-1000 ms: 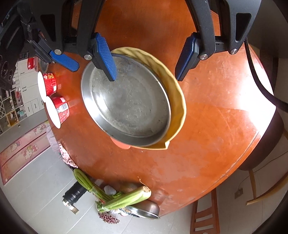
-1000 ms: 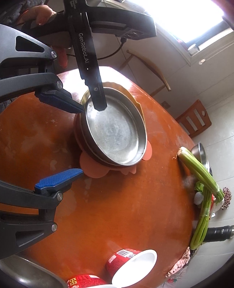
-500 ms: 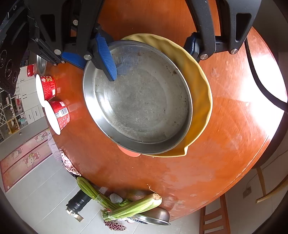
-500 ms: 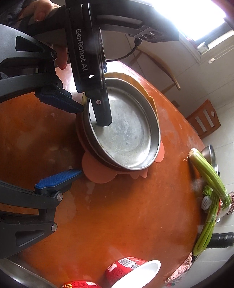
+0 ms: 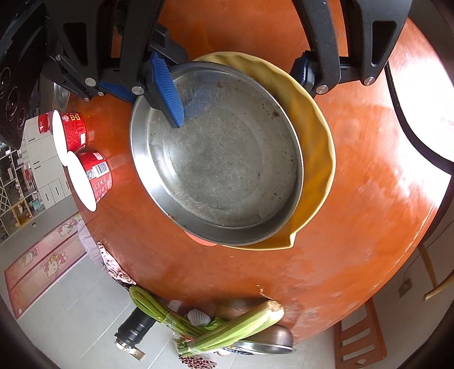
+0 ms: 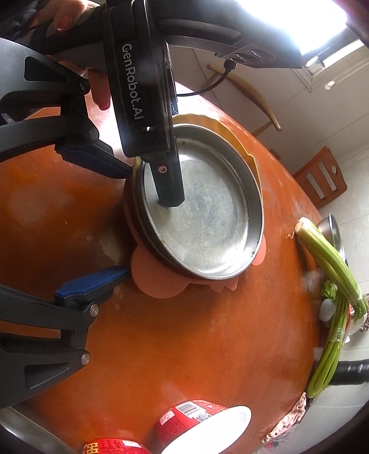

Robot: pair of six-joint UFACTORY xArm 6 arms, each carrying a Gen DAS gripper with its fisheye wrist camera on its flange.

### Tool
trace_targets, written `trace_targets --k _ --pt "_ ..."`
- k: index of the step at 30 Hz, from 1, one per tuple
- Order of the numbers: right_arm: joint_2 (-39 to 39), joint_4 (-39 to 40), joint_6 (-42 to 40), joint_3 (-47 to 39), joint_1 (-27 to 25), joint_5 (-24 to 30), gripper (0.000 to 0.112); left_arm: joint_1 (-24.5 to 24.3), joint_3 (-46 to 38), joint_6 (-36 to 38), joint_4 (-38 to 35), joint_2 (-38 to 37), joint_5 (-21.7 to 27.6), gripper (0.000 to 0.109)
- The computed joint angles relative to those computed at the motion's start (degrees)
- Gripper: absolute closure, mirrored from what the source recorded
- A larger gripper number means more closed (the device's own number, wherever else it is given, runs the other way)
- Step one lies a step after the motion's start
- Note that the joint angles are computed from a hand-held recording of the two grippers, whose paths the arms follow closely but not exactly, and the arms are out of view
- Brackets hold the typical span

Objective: Organize plates and bowls
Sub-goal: 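Settle the silver plate on the stack and open the left tool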

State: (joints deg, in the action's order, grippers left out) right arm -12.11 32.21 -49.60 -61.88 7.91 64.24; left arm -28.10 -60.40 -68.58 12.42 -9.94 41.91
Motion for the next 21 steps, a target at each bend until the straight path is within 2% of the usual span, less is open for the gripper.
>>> trace_targets --k 9,15,21 --pt "1.64 -1.11 1.93 -1.48 0.28 -2.37 0.047 1.11 -3.57 3.14 -0.84 3.76 -0.9 0.041" --pt "2.2 -1.28 2.6 -1.87 0.47 -2.93 0.047 0.95 -3.36 1.73 0.49 3.45 -0.92 0.041" --pt "0.65 -1.13 1.96 -0.89 -0.15 -3.49 0.047 0.22 -3.07 -1.37 3.39 2.0 1.83 0.041"
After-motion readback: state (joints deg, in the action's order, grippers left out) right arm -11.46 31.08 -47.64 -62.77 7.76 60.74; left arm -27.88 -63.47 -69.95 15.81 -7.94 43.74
